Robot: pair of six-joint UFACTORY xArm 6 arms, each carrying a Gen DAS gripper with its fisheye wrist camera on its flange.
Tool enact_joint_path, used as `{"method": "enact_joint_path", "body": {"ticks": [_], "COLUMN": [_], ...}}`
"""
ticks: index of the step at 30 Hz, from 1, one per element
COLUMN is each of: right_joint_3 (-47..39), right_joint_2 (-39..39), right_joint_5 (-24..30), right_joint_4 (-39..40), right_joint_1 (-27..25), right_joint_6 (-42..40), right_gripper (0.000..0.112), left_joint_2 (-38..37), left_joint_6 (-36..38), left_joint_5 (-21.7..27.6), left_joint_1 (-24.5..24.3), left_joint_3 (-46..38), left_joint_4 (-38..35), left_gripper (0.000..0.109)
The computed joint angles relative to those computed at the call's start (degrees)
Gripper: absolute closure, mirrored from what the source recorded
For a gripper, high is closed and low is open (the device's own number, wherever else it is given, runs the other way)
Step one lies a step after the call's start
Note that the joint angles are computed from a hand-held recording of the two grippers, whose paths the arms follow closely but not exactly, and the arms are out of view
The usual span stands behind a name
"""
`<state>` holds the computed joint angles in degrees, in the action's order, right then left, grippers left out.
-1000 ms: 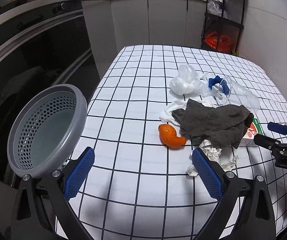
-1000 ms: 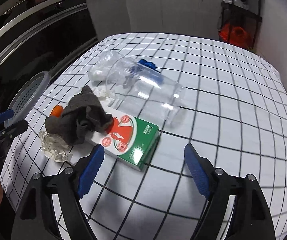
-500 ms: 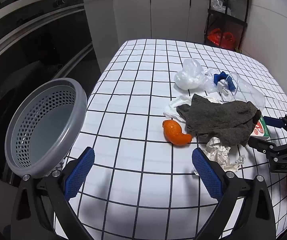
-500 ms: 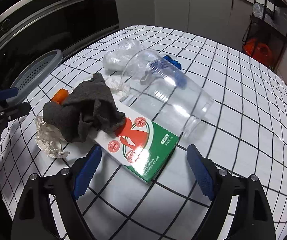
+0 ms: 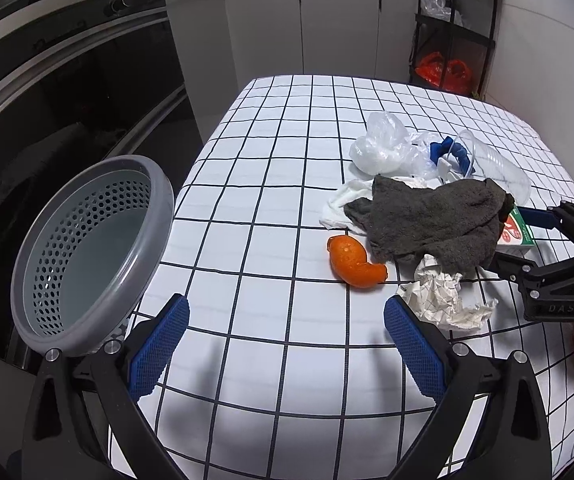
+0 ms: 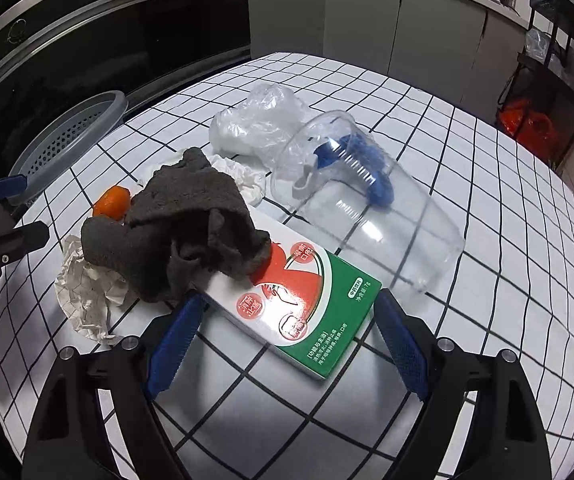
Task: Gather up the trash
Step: 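Grasp the green-and-white medicine box with the right gripper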
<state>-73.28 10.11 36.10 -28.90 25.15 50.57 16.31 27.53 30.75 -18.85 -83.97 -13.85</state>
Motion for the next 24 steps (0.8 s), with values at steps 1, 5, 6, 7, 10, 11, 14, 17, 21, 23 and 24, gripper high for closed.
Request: {"method": "enact_joint_path", "body": {"ticks": [1,5,6,7,10,11,14,17,21,23,24], "right_joint_3": [-0.2,1.9,2.1,2.4,2.7,2.9,3.1,2.1,1.7,1.2,1.0], "right_joint_2": [0.0,-1.9,-2.0,-2.2,-2.3,-2.5,-3.2,-3.1,-2.3,-1.5,-1.0], "right_joint_5": [0.3,-3.0,-3.3,-3.5,-3.1,-3.0,-2.4,0.2,-0.1,-0.9,-1.5], "right_joint_4": [1.4,8.5,9.5,10.9,13.1,13.5,11.9,5.9,5.6,6.7,8.0], "right_joint_1": [0.0,-0.1,0.1,0.3,1.4,1.8,2.8,3.2,2.2,1.6,1.2], "right_joint_6": [-1.1,-6.0,-6.7,-7.6,-9.0,-9.3,-8.3,-4.3,-5.8,-7.8,-9.2], "right_gripper": [0.029,0.029,0.029,0.029,0.029,0.029,0.029,0.029,0.029,0.029,0.029], "left_joint_2": [0.0,0.1,0.2,0.3,0.1,0.0,-0.6,-0.6,-0.6,-0.6,-0.6], "left_joint_6": [0.0,0.1,-0.1,-0.2,-0.1,0.0,0.7,0.7,0.3,0.4,0.4], "left_joint_5": [0.0,-0.1,0.0,0.2,0.4,0.3,0.0,-0.1,-0.2,-0.3,-0.3], "left_joint_1": [0.0,0.1,0.2,0.3,0.4,0.4,0.5,0.6,0.7,0.7,0.7], "left_joint_3": [0.0,-0.1,-0.3,-0.5,-0.6,-0.4,0.0,0.0,0.1,0.2,0.2], "left_joint_4": [0.1,-0.1,0.0,0.0,-0.5,-0.6,-1.4,-1.7,-1.1,-1.1,-1.2], "left_gripper": [0.013,0.013,0.013,0.013,0.013,0.013,0.013,0.013,0.013,0.013,0.013]}}
